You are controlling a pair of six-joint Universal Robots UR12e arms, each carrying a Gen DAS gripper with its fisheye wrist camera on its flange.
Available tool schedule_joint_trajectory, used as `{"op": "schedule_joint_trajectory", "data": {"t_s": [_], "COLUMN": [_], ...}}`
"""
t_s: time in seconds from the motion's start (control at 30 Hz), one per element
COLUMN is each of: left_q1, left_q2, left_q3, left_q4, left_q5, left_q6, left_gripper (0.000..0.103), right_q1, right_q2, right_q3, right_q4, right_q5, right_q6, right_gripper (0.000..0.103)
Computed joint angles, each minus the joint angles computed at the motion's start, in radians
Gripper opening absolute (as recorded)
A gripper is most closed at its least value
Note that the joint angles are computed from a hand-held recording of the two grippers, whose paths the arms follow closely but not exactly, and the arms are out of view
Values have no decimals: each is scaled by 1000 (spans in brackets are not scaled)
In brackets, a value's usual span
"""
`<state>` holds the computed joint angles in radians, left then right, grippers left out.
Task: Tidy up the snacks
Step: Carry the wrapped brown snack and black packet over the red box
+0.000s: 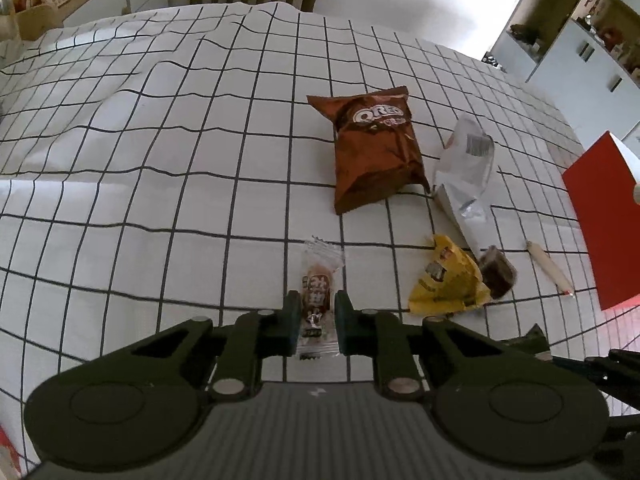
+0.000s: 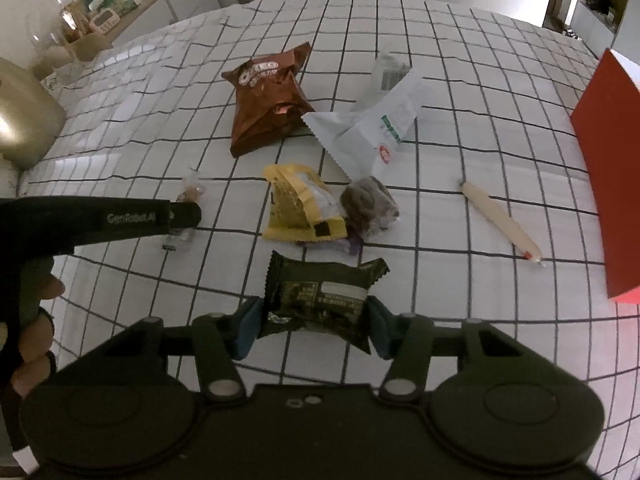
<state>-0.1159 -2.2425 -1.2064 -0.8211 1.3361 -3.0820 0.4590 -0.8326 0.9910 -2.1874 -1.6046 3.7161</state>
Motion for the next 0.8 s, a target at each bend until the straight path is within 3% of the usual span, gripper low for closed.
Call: {"op": "schedule_joint_trajectory", "data": {"t_s": [0.57,0.8], "left_q1": [-9,-32], "left_q2": [78,118], "left_q3": [-59,-98], "left_q4": [-42,7], "left_q5": [-89,-103], "left_q6": [17,37], "left_gripper": [17,17], "right_q1": [-13,-27], "right_q2": [-159,-222], "right_q3": [197,269], "right_q4": [-111,-127], "right_q5": [-20,-47], "right_q6": [16,5], "right_gripper": [53,53]}}
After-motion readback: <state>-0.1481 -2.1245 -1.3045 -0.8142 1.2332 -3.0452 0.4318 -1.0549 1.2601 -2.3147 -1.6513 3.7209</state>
